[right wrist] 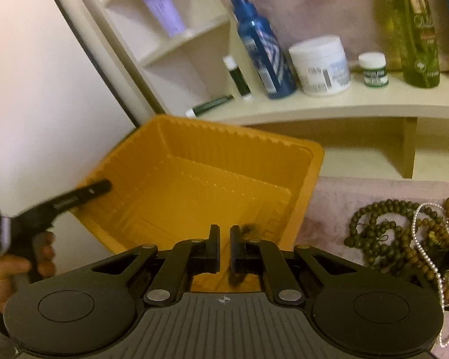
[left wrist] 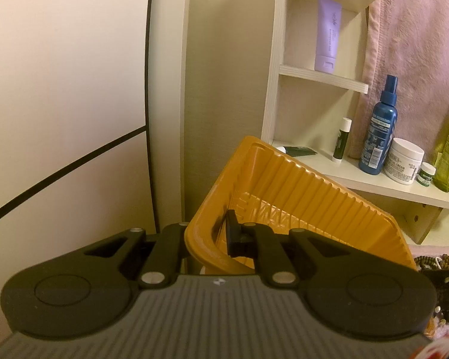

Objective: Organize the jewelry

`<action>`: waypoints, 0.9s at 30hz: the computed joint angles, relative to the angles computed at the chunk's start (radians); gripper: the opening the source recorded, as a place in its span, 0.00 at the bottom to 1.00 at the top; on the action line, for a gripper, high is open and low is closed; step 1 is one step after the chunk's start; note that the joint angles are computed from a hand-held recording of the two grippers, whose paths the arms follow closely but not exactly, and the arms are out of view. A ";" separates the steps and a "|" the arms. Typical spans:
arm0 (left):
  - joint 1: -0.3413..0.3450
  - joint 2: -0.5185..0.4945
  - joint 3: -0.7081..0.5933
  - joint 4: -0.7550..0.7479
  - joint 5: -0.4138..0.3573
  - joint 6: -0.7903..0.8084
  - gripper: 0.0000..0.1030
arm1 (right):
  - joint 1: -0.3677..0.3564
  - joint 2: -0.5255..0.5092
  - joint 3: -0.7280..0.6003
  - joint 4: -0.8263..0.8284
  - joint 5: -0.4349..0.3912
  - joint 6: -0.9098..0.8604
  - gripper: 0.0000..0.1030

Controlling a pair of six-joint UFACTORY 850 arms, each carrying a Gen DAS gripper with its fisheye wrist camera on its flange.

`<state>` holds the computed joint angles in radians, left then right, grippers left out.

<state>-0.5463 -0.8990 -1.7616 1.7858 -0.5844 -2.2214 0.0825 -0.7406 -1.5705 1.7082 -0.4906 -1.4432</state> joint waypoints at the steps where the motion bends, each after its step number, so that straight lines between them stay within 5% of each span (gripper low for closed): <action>1: 0.000 -0.001 -0.002 -0.001 0.000 0.002 0.09 | 0.001 -0.002 -0.003 -0.005 0.009 0.011 0.07; 8: -0.001 -0.004 -0.007 -0.014 -0.003 0.000 0.10 | -0.024 0.071 0.089 0.135 0.052 -0.105 0.10; 13: -0.002 -0.002 -0.004 -0.014 -0.005 -0.002 0.09 | -0.058 0.176 0.250 0.379 0.110 -0.300 0.55; 17: -0.002 -0.003 -0.005 -0.012 -0.005 0.001 0.09 | -0.092 0.252 0.355 0.519 0.162 -0.402 0.58; 24: -0.004 -0.004 -0.007 -0.019 -0.008 0.020 0.09 | -0.118 0.307 0.413 0.277 0.254 -0.191 0.58; 27: -0.003 -0.005 -0.010 -0.023 -0.007 0.027 0.09 | -0.108 0.310 0.422 0.297 0.265 -0.247 0.57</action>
